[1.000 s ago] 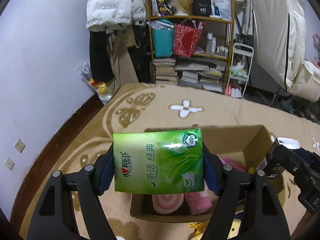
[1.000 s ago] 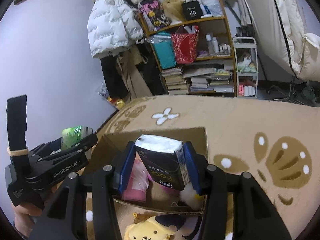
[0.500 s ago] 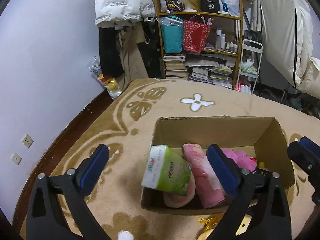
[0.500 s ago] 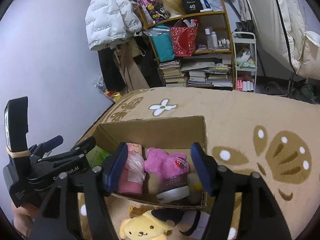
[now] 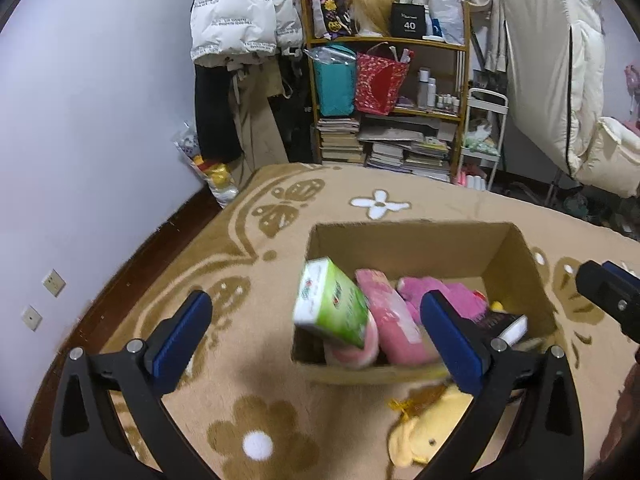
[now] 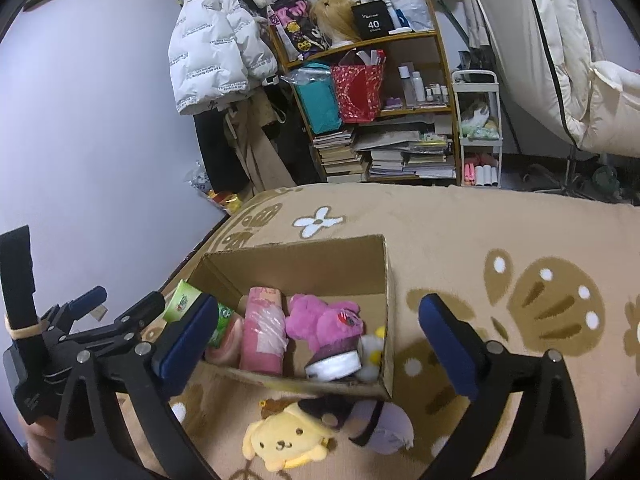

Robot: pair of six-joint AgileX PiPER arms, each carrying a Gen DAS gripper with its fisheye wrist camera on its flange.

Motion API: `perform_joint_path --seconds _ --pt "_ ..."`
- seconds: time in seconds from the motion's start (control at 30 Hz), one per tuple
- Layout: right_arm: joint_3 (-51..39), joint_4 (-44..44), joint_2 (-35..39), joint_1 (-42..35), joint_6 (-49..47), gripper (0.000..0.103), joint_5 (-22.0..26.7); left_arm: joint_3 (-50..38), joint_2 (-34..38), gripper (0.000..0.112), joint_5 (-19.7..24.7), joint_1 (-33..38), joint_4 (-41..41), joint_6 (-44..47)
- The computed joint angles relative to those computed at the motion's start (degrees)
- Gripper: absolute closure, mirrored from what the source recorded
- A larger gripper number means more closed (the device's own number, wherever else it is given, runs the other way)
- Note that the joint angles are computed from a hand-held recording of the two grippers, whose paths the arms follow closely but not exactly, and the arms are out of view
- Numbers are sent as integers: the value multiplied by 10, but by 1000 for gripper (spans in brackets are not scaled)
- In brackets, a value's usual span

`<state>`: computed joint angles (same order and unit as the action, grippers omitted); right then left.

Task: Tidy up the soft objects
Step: 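Move both tools back to the yellow dog plush and doll beside the box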

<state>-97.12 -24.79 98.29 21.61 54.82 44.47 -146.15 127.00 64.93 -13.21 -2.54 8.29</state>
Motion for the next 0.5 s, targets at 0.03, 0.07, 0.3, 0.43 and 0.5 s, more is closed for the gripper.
perform_joint_path --seconds 0.03,0.07,0.3,0.43,0.5 --pt "7 -2 -6 2 2 0 1 29 -15 10 -9 2 -8 3" --pt "14 -7 -11 5 8 0 3 54 -29 10 -14 5 -20 10" --pt "74 -11 -46 16 35 0 -12 159 -79 10 -30 12 -46 32" --pt "103 -4 -55 16 41 0 -25 229 -105 10 -53 11 -50 44" --pt "117 3 -57 15 41 0 -33 249 -109 10 -58 7 -46 43"
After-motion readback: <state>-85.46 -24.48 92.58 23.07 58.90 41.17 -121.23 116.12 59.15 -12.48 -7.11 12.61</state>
